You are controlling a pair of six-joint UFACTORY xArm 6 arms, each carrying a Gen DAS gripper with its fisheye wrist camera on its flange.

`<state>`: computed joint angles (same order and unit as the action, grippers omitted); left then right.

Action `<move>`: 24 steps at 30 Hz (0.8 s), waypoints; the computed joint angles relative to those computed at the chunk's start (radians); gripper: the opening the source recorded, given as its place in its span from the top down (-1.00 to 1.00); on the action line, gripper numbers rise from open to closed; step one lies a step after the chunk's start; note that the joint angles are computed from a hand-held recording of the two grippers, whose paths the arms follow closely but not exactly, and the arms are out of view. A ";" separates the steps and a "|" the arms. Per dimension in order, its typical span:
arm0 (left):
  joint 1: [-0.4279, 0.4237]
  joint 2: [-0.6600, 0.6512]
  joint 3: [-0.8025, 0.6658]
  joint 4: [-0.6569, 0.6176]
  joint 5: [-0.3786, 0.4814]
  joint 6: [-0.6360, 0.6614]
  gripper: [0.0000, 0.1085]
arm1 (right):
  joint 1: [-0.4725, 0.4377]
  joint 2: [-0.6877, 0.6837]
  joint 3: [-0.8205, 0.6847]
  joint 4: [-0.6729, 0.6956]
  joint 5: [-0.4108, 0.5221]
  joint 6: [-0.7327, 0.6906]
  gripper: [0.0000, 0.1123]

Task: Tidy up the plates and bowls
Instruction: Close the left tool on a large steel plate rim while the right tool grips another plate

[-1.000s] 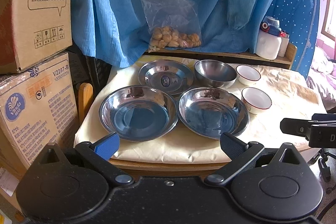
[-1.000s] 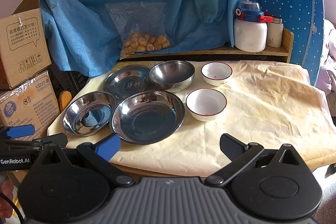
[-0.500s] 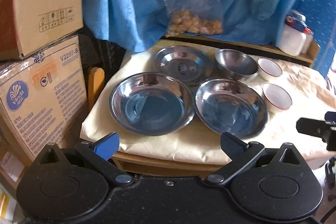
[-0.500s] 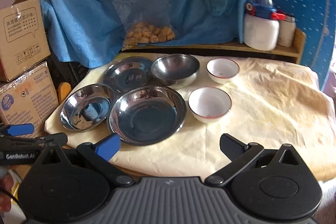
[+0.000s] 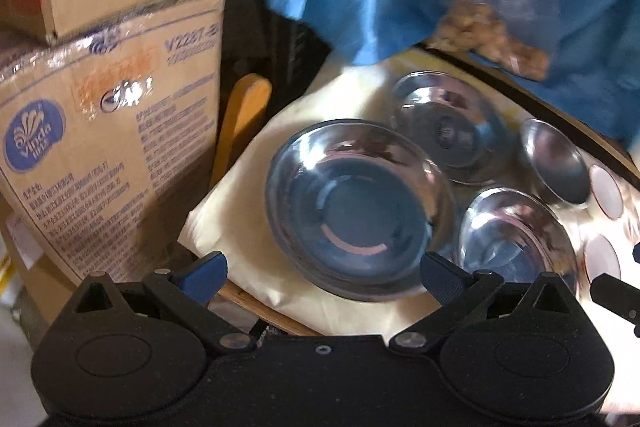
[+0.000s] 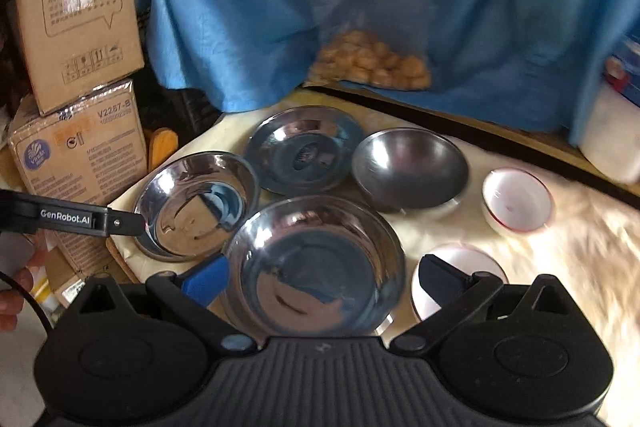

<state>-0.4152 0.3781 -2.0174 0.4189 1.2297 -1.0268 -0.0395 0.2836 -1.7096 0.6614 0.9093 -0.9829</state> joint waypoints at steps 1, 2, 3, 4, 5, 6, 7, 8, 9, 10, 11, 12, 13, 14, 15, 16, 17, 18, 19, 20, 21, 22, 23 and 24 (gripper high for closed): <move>0.011 0.008 -0.010 -0.012 0.006 -0.001 -0.88 | 0.008 0.025 -0.035 -0.012 0.011 0.007 -0.83; 0.022 0.013 -0.016 -0.026 0.006 0.001 -0.88 | 0.016 0.049 -0.070 -0.030 0.021 0.021 -0.83; 0.033 0.014 -0.012 -0.035 -0.002 0.002 -0.88 | 0.030 0.072 -0.102 -0.054 0.022 0.040 -0.83; 0.045 0.017 -0.012 -0.051 -0.010 0.010 -0.88 | 0.041 0.099 -0.137 -0.073 0.021 0.057 -0.83; 0.052 0.022 -0.017 -0.068 -0.010 0.025 -0.88 | 0.053 0.118 -0.160 -0.083 0.020 0.069 -0.83; 0.067 0.033 -0.029 -0.097 -0.011 0.054 -0.88 | 0.060 0.129 -0.172 -0.085 0.020 0.073 -0.83; 0.077 0.042 -0.043 -0.121 -0.004 0.076 -0.88 | 0.073 0.141 -0.186 -0.096 0.015 0.087 -0.83; 0.089 0.048 -0.048 -0.141 -0.006 0.092 -0.88 | 0.083 0.150 -0.194 -0.101 0.008 0.094 -0.83; 0.095 0.046 -0.040 -0.150 -0.016 0.099 -0.88 | 0.098 0.162 -0.207 -0.117 -0.002 0.113 -0.83; 0.105 0.041 -0.027 -0.161 -0.033 0.110 -0.88 | 0.106 0.167 -0.210 -0.128 -0.007 0.127 -0.83; 0.113 0.039 -0.017 -0.170 -0.046 0.121 -0.88 | 0.117 0.180 -0.225 -0.139 -0.008 0.142 -0.83; 0.120 0.037 -0.010 -0.175 -0.053 0.129 -0.88 | 0.124 0.188 -0.234 -0.149 -0.011 0.154 -0.83; 0.127 0.036 -0.004 -0.180 -0.059 0.136 -0.88 | 0.133 0.197 -0.242 -0.163 -0.018 0.169 -0.83; 0.135 0.036 0.001 -0.187 -0.065 0.143 -0.88 | 0.142 0.208 -0.252 -0.176 -0.027 0.182 -0.83; 0.142 0.035 0.008 -0.196 -0.074 0.150 -0.87 | 0.150 0.216 -0.259 -0.187 -0.034 0.194 -0.83; 0.149 0.032 0.018 -0.206 -0.083 0.159 -0.87 | 0.157 0.225 -0.266 -0.201 -0.036 0.209 -0.83; 0.155 0.031 0.025 -0.216 -0.089 0.167 -0.87 | 0.163 0.234 -0.275 -0.212 -0.038 0.221 -0.83; 0.160 0.030 0.031 -0.228 -0.097 0.177 -0.86 | 0.169 0.241 -0.282 -0.225 -0.039 0.233 -0.83; 0.165 0.026 0.043 -0.239 -0.108 0.186 -0.85 | 0.175 0.246 -0.286 -0.236 -0.040 0.241 -0.83; 0.168 0.024 0.050 -0.247 -0.116 0.193 -0.83 | 0.180 0.253 -0.293 -0.245 -0.041 0.246 -0.83; 0.169 0.023 0.055 -0.251 -0.121 0.196 -0.82 | 0.185 0.256 -0.296 -0.251 -0.043 0.248 -0.83; 0.169 0.022 0.061 -0.249 -0.127 0.198 -0.81 | 0.189 0.263 -0.303 -0.254 -0.042 0.248 -0.83; 0.168 0.021 0.067 -0.244 -0.133 0.198 -0.79 | 0.192 0.269 -0.309 -0.257 -0.042 0.248 -0.83; 0.168 0.020 0.071 -0.242 -0.139 0.202 -0.77 | 0.194 0.277 -0.317 -0.257 -0.040 0.248 -0.81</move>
<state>-0.2472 0.3983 -1.9468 0.1765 1.0903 -0.8253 0.1550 0.5606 -2.0265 0.4045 0.8690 -0.7347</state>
